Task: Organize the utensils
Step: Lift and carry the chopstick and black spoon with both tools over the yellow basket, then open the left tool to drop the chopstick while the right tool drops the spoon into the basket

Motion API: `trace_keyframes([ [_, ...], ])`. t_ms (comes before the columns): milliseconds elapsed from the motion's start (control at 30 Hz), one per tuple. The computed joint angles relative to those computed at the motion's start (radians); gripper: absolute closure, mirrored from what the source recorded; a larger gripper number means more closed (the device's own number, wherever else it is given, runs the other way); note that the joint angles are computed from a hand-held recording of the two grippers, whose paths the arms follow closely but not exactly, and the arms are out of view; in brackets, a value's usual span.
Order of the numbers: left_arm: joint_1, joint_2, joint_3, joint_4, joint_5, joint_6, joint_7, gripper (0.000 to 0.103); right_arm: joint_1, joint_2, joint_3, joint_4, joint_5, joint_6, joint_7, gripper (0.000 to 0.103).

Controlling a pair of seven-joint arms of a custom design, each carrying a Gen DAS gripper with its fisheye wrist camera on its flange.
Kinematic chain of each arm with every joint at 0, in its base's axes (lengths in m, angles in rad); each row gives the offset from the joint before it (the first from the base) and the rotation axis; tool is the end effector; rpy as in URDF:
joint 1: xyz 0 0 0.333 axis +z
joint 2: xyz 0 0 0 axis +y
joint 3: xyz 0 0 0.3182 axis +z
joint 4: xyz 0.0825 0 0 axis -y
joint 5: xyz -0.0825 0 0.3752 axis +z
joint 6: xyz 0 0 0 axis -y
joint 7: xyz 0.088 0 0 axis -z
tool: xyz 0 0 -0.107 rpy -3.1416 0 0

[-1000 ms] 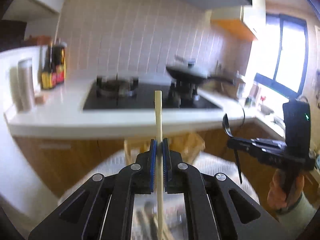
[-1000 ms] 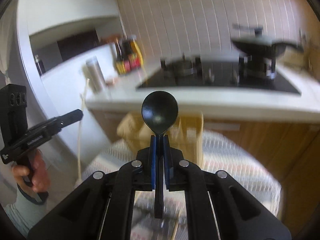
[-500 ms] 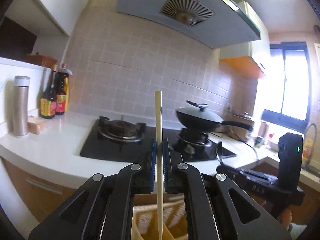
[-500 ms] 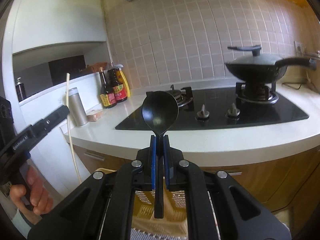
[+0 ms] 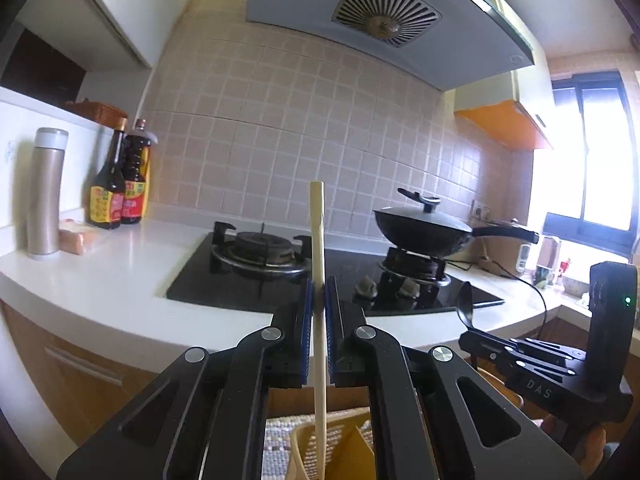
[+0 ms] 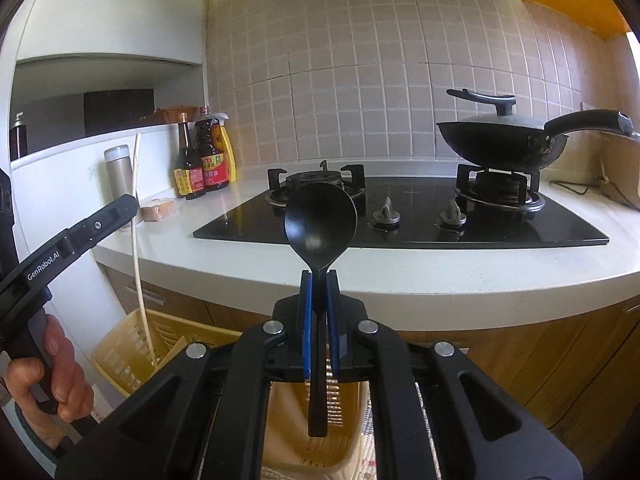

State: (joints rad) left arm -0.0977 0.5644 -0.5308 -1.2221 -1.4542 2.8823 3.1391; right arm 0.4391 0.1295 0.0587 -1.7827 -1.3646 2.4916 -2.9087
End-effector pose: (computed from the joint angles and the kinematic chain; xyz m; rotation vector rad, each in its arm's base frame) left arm 0.6878 -0.2839 0.5606 -0.9237 1.8903 -1.8402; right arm 0.5562 0.3060 0.5448 -1.1854 1.7549 -0.9999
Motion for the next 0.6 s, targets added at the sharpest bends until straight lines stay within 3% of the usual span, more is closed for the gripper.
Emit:
trace_keyframes([
  [233,0.016,-0.023,0.015,-0.052,0.008,-0.041,-0.012,0.098,-0.002,-0.024,0.009,-0.035,-0.003,0.013,0.008,0.097],
  [467,0.048,-0.087,0.04,-0.138,-0.028,-0.107,-0.029,0.082,-0.025,-0.083,0.024,-0.107,0.051,0.059,0.021,0.094],
  [600,0.062,-0.163,0.068,-0.215,-0.104,-0.144,0.032,0.073,-0.039,-0.138,0.045,-0.156,0.074,0.066,0.036,0.076],
])
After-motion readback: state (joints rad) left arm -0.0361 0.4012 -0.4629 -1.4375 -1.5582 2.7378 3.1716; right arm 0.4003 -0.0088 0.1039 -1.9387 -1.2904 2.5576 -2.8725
